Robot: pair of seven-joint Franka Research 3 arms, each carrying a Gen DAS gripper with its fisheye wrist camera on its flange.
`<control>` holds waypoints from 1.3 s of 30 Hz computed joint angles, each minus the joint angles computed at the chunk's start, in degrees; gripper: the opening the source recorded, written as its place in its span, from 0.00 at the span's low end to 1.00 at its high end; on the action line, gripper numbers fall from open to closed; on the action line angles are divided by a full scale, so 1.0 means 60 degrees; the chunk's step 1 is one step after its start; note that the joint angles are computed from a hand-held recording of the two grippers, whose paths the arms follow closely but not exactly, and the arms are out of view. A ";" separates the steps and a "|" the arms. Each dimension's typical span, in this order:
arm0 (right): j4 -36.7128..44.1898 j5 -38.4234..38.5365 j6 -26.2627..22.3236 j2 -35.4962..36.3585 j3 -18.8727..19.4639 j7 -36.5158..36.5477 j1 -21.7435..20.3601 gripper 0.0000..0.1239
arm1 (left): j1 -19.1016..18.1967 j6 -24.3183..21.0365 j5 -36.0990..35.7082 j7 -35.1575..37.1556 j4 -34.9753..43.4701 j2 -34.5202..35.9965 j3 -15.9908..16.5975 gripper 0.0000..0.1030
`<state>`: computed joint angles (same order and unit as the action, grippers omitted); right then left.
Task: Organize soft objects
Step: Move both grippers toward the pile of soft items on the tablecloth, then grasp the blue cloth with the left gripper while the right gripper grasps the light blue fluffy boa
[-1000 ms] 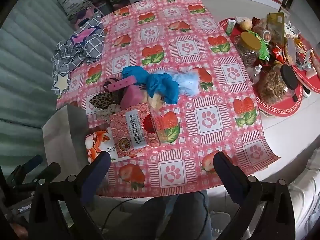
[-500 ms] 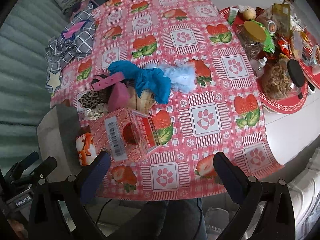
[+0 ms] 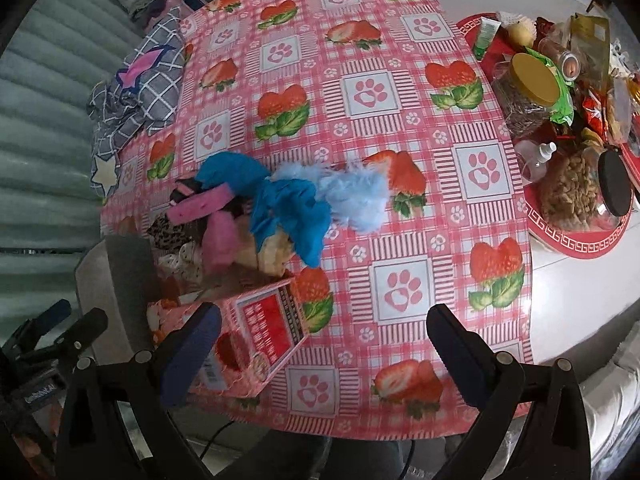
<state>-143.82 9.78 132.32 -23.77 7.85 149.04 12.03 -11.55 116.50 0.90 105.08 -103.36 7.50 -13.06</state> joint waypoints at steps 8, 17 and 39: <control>-0.0622 0.0580 0.0191 -0.0169 -0.0447 -0.0667 -0.0155 0.83 | -0.0667 -0.0217 0.1441 -0.0023 0.1272 0.1319 -0.0238 1.00; -0.0484 0.0899 0.0228 0.0984 -0.0716 -0.1972 -0.0246 0.83 | -0.1390 -0.0593 0.3158 0.0157 0.2542 0.3300 -0.0021 1.00; 0.0789 -0.0679 0.0772 0.3503 -0.1156 -0.2689 -0.0795 0.83 | -0.2288 -0.1343 0.3557 -0.1267 0.8283 0.7173 0.0836 1.00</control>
